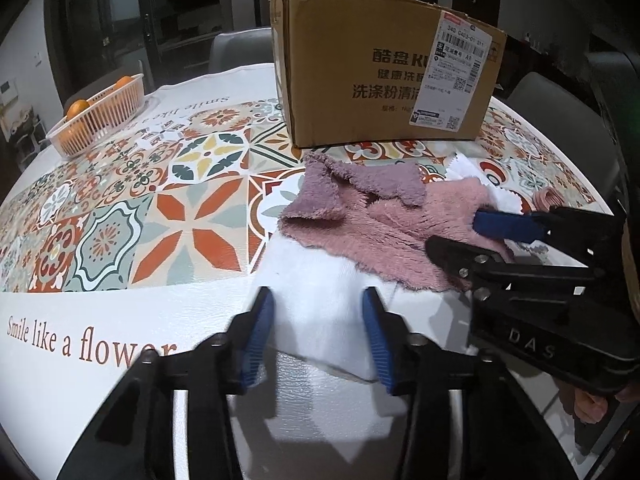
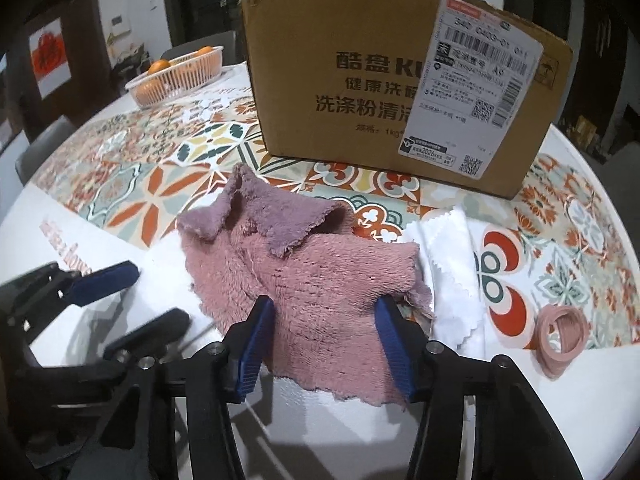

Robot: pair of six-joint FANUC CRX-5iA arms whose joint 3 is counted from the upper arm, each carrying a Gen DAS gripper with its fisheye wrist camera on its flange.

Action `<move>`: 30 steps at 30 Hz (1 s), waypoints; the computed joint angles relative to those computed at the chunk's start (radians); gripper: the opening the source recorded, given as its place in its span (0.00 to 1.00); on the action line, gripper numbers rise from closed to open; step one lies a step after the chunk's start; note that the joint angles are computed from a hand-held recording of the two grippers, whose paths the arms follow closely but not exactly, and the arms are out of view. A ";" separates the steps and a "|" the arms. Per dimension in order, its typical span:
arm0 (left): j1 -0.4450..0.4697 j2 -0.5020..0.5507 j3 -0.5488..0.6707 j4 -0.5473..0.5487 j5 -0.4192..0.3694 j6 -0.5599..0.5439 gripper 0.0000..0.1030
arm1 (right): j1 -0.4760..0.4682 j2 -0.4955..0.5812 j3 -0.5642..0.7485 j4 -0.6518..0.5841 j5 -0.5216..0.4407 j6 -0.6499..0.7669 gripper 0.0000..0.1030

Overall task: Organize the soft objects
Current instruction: 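Grasp the white cloth with the left gripper while the right gripper grasps the pink fuzzy cloth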

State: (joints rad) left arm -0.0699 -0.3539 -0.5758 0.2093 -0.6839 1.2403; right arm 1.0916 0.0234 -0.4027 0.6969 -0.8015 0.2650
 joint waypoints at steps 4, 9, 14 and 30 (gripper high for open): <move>-0.003 -0.001 0.001 -0.004 0.004 0.010 0.14 | -0.001 -0.009 -0.004 -0.004 0.010 -0.007 0.21; 0.003 -0.009 0.004 -0.008 -0.010 0.025 0.08 | 0.006 -0.032 -0.022 0.007 0.024 -0.042 0.14; 0.011 -0.043 -0.004 -0.005 -0.019 0.041 0.08 | 0.022 -0.061 -0.045 0.081 0.012 -0.110 0.14; 0.049 -0.175 -0.019 0.058 0.023 0.022 0.08 | 0.048 -0.140 -0.074 0.284 -0.033 -0.295 0.14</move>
